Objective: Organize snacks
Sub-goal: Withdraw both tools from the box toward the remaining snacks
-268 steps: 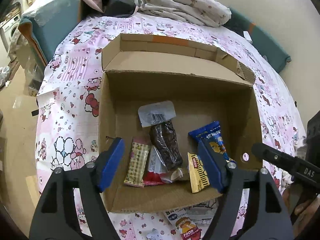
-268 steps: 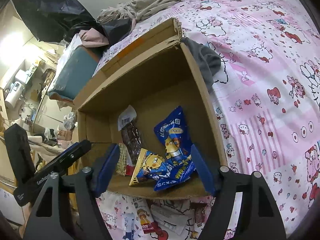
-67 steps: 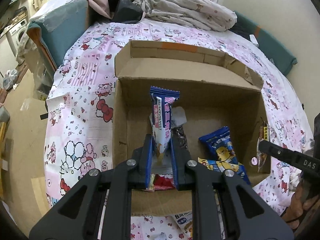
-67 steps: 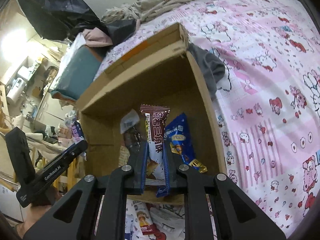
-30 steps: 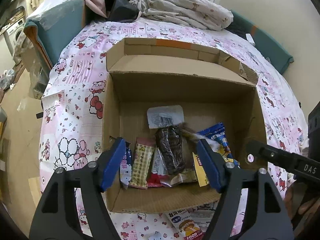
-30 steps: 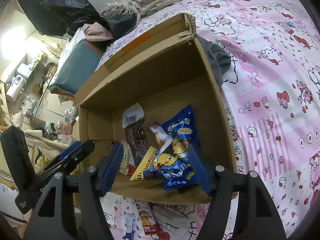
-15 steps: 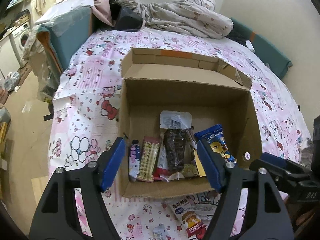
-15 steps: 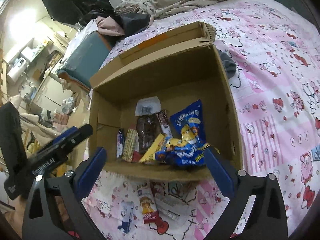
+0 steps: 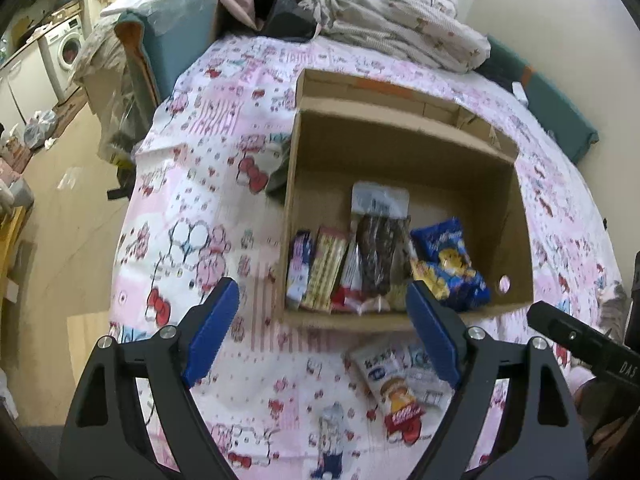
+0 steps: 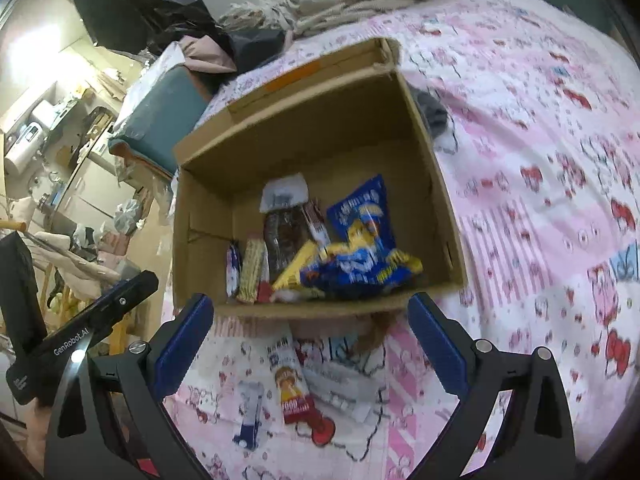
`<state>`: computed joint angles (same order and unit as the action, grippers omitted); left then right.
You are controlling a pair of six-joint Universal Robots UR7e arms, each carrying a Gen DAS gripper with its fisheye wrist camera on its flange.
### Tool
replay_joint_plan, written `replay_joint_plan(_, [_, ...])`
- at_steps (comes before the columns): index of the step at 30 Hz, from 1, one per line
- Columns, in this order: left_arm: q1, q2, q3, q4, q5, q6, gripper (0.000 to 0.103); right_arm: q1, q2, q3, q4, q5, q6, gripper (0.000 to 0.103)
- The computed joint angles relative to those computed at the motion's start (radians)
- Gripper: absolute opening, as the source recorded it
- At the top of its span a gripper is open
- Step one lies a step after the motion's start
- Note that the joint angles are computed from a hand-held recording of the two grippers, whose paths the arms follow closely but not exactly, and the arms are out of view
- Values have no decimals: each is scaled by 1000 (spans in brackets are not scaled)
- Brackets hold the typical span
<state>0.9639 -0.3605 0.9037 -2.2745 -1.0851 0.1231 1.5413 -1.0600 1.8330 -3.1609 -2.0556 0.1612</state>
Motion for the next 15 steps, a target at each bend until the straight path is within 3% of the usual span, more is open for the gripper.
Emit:
replay_joint_plan(10, [23,-86,140,142,9,-99,83,-13,-38,86,20,9,80,100])
replay_joint_plan(13, [35,-91,157,262,-16,-133,71,-20,-45,98,35,7,101,100])
replay_joint_plan(15, [42,-81,157,335,-28,-150,59,-21,-49,102,42,-3,109,100])
